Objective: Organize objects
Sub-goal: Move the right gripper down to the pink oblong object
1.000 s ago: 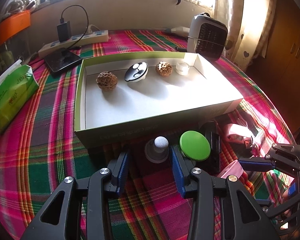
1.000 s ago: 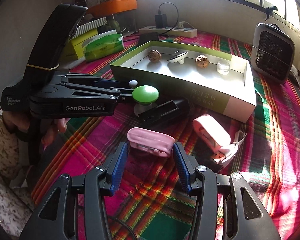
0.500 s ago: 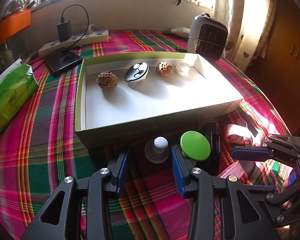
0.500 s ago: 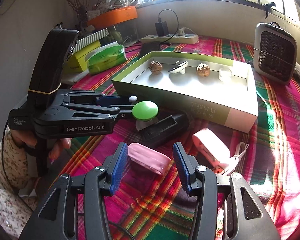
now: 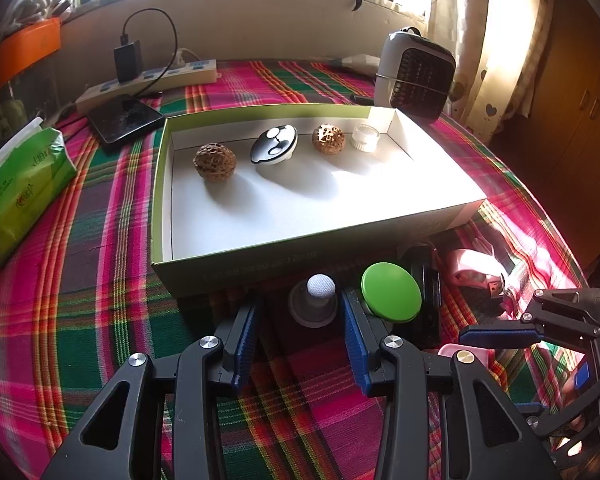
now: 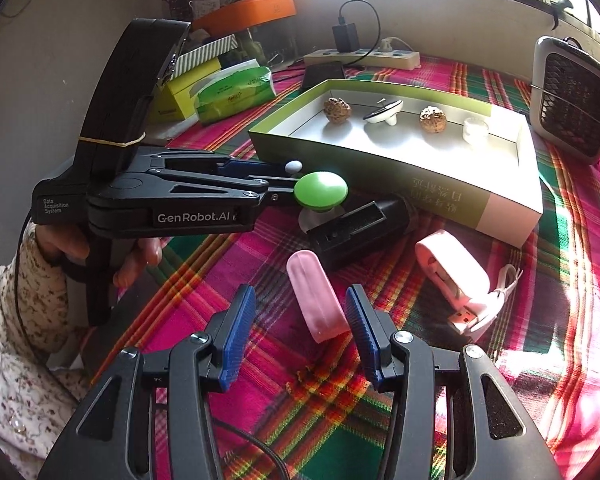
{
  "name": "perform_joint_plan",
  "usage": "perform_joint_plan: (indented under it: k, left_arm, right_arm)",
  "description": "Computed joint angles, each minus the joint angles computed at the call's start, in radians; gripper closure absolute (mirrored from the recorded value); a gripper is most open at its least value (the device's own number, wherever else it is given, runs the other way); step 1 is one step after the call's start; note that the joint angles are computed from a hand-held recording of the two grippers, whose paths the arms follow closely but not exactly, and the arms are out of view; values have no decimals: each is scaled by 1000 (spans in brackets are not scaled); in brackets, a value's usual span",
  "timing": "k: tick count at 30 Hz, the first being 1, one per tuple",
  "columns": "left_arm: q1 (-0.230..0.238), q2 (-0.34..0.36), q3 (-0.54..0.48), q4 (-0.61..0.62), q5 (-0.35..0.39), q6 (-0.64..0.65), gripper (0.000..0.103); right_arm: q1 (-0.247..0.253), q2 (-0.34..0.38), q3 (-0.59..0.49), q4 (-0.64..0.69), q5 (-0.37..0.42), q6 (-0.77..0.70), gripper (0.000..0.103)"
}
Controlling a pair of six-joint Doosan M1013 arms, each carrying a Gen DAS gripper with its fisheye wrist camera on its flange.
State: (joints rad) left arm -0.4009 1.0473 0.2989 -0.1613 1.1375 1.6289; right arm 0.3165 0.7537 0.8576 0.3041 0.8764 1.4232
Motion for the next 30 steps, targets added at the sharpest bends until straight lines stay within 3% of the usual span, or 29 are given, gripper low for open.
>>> perform_joint_plan:
  k: [9, 17, 24, 30]
  left_arm:
    - [0, 11, -23, 2, 11, -13, 65]
    - [-2, 15, -31, 7, 12, -11, 65]
    - [-5, 26, -54, 18, 24, -15, 65]
    - [-5, 25, -51, 15, 21, -15, 65]
  right_arm:
    - [28, 13, -26, -174, -6, 92, 54]
    - [36, 11, -19, -236, -21, 125, 55]
    - [36, 5, -8, -258, -33, 168, 67]
    - [39, -1, 2, -276, -39, 191, 71]
